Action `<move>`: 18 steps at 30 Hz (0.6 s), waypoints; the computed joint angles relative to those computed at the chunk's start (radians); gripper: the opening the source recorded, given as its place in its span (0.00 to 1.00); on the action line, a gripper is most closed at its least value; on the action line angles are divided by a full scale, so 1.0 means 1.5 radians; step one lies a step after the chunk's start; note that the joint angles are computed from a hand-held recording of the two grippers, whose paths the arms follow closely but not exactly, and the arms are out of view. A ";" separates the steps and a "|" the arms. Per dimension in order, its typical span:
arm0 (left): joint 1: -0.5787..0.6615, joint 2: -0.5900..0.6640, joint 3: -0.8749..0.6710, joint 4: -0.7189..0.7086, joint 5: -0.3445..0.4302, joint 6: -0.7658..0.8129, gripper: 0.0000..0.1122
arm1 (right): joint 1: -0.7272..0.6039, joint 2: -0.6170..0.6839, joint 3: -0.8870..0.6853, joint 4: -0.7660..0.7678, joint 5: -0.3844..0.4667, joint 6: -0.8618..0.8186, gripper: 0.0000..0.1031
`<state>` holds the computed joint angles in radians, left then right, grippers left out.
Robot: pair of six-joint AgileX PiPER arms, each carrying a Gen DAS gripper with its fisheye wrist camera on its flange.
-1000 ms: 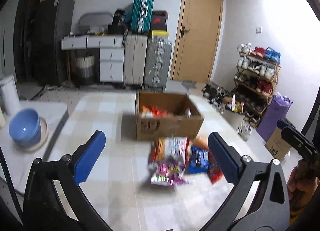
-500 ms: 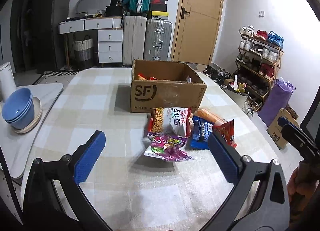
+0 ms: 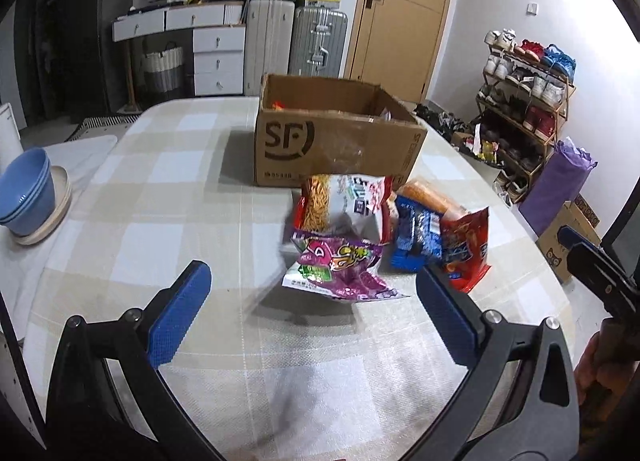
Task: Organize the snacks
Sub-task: 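Withdraw both tools from the box toward the remaining snacks, then grasp the purple grape candy bag with the left tool while the right tool grasps the red triangular bag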
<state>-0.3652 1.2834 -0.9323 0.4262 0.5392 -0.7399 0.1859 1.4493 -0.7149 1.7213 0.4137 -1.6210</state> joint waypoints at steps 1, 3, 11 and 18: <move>0.003 0.011 -0.001 -0.002 -0.005 0.001 0.91 | 0.001 0.016 -0.009 -0.011 -0.001 0.009 0.94; 0.014 0.031 -0.001 -0.019 -0.021 0.015 0.91 | -0.001 0.048 -0.028 -0.028 0.001 0.025 0.94; 0.064 0.118 -0.026 -0.115 -0.050 0.101 0.91 | -0.003 0.190 -0.151 -0.213 0.018 0.197 0.85; 0.090 0.186 -0.059 -0.184 -0.075 0.176 0.91 | 0.028 0.271 -0.244 -0.378 -0.011 0.346 0.52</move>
